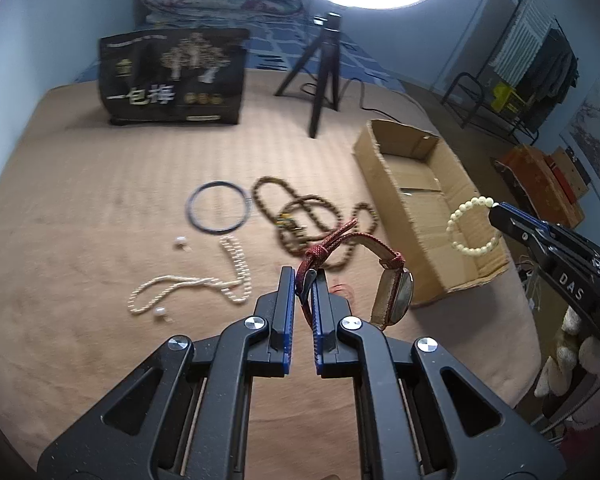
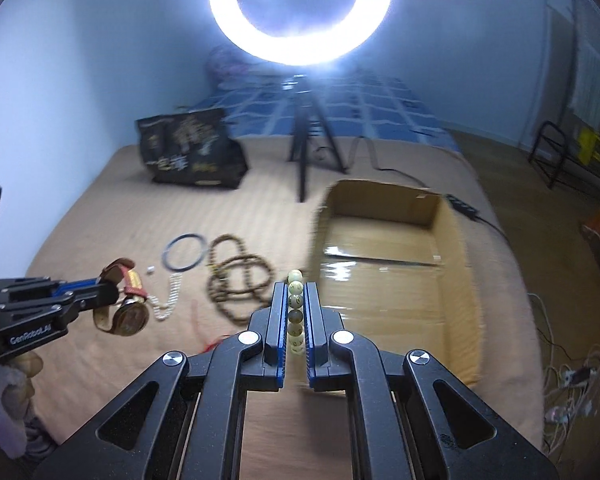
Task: Organize jewelry
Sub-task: 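Carry the watch and bracelet into the cardboard box and open both tools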
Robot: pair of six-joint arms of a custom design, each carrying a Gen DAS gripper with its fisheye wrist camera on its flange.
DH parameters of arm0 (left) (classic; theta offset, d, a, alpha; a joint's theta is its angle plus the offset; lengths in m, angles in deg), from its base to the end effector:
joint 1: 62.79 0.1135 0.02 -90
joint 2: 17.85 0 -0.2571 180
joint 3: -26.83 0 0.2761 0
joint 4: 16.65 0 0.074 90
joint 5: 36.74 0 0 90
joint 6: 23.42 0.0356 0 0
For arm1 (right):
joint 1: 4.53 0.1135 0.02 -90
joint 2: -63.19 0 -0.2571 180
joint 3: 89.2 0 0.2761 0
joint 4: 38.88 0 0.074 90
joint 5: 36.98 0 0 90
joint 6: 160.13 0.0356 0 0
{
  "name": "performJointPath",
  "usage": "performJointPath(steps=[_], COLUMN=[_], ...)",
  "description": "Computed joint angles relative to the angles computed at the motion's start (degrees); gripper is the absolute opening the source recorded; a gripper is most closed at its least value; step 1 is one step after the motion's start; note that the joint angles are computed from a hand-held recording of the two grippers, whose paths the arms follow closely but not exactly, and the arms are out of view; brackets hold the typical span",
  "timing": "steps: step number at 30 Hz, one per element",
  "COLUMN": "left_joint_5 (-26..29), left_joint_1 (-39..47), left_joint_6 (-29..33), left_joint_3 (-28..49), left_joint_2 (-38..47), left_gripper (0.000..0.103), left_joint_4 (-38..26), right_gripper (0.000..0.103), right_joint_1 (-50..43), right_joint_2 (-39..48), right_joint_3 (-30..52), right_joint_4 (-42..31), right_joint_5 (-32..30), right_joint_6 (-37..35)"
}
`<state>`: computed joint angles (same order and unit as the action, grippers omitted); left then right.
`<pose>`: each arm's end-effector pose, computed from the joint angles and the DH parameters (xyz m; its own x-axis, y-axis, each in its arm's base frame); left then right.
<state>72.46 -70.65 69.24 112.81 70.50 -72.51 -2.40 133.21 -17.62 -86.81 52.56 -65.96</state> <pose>0.3403 -0.0588 0.2676 -0.8273 0.1585 -0.5389 0.3394 0.9054 -0.2549 0.2836 0.0108 0.2833 -0.7245 0.0458 -0.6877 0.0100 0.9984 0.0560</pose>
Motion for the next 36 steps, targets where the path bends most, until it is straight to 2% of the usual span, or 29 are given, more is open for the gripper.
performJointPath(steps=[14, 30, 32, 34, 35, 36], left_joint_5=[-2.9, -4.1, -3.8, -3.1, -2.8, -3.2], left_joint_1=[-13.6, -19.8, -19.9, -19.6, -19.5, -19.6], left_joint_6=[-8.3, -11.1, -11.0, -11.2, -11.4, -11.5], left_joint_3=[2.9, 7.3, 7.6, 8.1, 8.3, 8.1], left_joint_2=[4.8, 12.1, 12.7, 13.2, 13.3, 13.1], left_gripper=[0.006, 0.006, 0.010, 0.021, 0.027, 0.029], left_joint_4=[5.3, 7.4, 7.3, 7.1, 6.9, 7.1], right_gripper=[0.006, 0.006, 0.006, 0.008, 0.012, 0.016], right_joint_1=[-15.4, -19.2, -19.2, -19.3, -19.3, -19.2], right_joint_2=[4.5, 7.6, 7.7, 7.9, 8.1, 8.1], right_joint_3=[0.6, 1.1, 1.2, 1.3, 1.6, 1.5], right_joint_4=[0.8, 0.0, -0.1, -0.2, -0.5, -0.5], right_joint_5=[-5.3, -8.1, -7.7, -7.7, -7.4, -7.1], right_joint_6=[-4.2, -4.7, -4.8, -4.8, -4.7, -4.5])
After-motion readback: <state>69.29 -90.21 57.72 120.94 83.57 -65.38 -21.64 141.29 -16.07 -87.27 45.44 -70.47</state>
